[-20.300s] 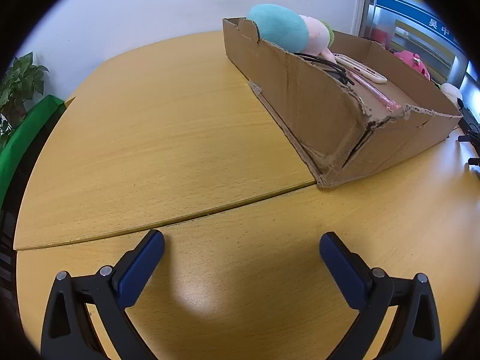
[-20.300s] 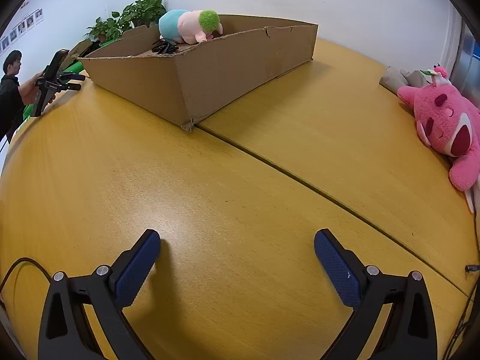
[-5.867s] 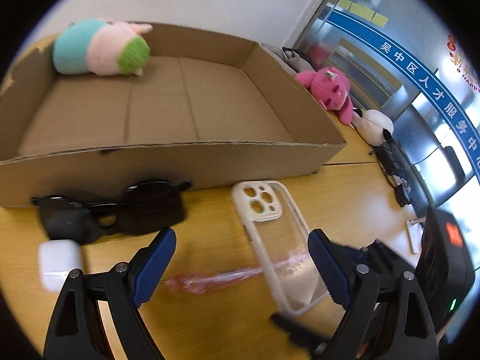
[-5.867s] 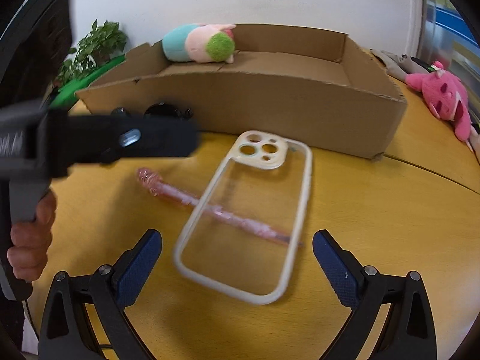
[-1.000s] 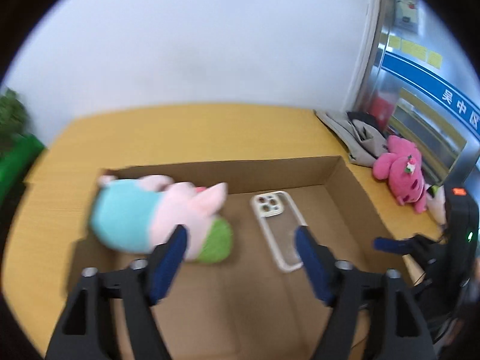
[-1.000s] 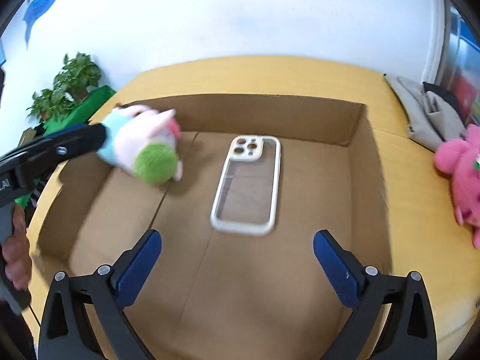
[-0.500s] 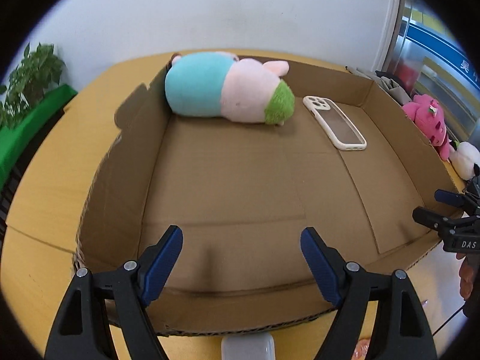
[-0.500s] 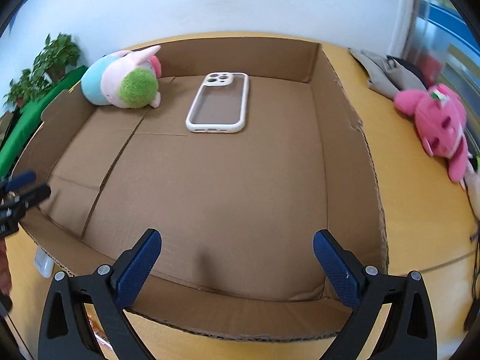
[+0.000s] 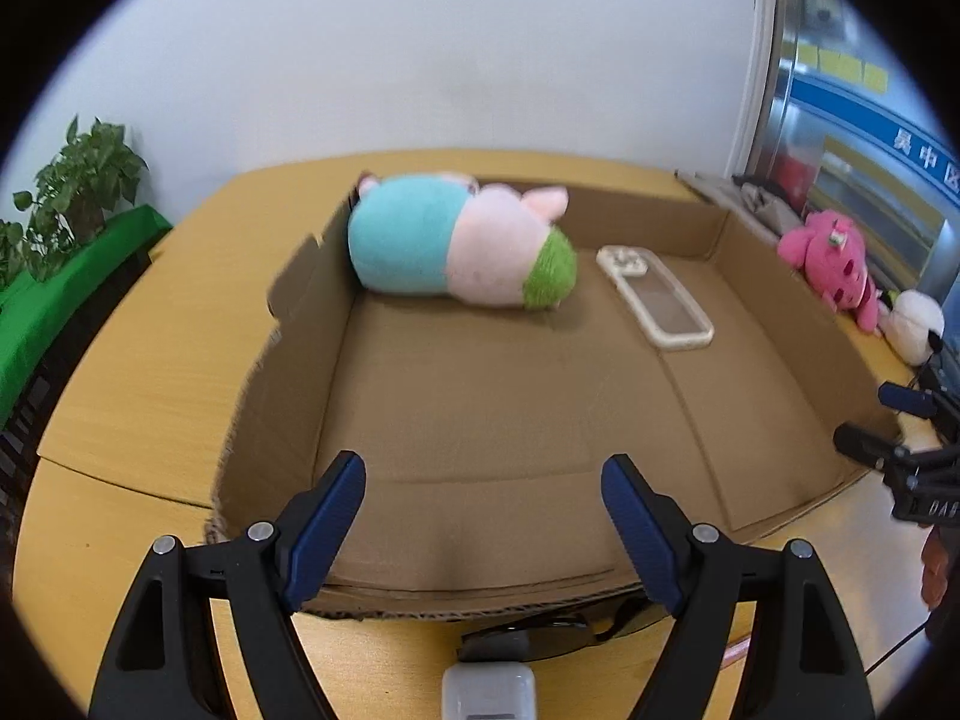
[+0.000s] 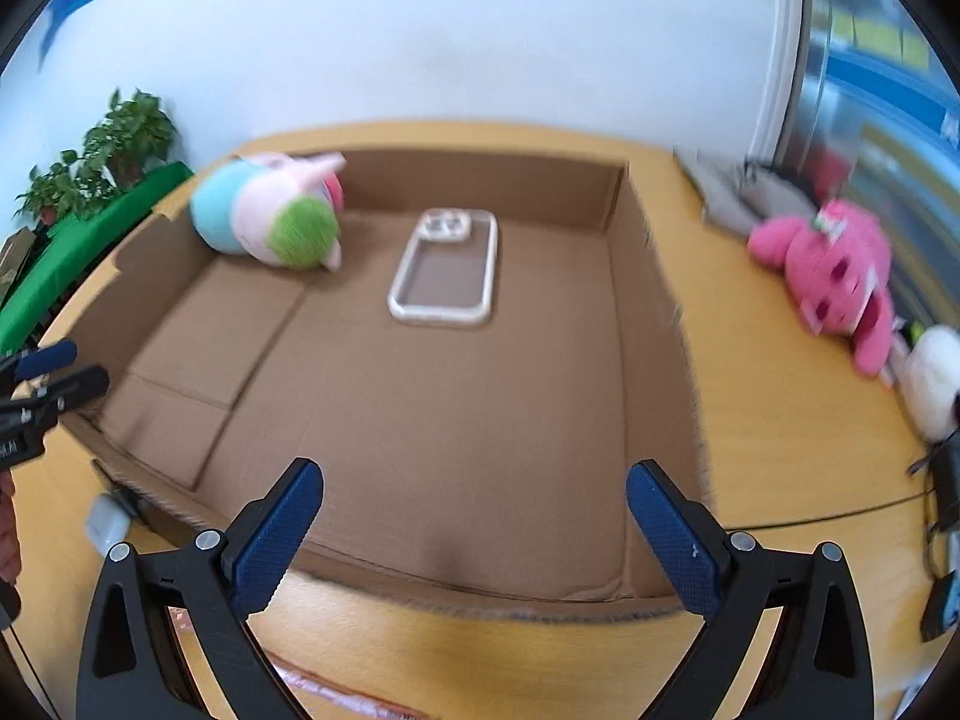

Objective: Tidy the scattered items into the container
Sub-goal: 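Move the right gripper toward the pink pen beside the box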

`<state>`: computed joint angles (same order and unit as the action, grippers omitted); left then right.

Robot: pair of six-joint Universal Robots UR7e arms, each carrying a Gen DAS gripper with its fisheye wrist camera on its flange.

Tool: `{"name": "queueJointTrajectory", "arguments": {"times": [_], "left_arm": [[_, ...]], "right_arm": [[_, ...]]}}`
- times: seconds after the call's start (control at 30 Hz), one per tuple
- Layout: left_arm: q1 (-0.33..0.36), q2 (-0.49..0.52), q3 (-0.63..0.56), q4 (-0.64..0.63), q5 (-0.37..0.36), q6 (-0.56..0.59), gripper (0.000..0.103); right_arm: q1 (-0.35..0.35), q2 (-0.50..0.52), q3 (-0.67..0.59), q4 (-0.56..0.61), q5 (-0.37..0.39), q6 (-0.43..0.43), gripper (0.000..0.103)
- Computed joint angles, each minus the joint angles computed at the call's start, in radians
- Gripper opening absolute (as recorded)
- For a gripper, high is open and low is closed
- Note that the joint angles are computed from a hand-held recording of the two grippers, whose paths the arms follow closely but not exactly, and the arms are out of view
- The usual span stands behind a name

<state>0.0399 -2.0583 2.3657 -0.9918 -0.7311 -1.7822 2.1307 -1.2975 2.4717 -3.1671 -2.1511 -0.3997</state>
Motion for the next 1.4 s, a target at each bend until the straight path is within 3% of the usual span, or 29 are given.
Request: {"name": "queueJointTrajectory", "arguments": {"times": [0.17, 0.37, 0.97, 1.4], "left_arm": [[-0.095, 0.074, -0.053, 0.094, 0.012, -0.114, 0.081], [-0.137, 0.135, -0.057, 0.070, -0.007, -0.130, 0.081], [-0.156, 0.040, 0.013, -0.088, -0.033, -0.088, 0.081], [-0.179, 0.049, 0.025, -0.087, -0.065, -0.072, 0.081]], "right_arm": [[0.049, -0.037, 0.013, -0.019, 0.014, 0.001, 0.103], [0.068, -0.042, 0.019, -0.026, 0.037, -0.001, 0.103], [0.070, -0.059, 0.033, 0.009, 0.037, 0.028, 0.103], [0.059, -0.063, 0.050, 0.019, 0.043, 0.028, 0.103]]}}
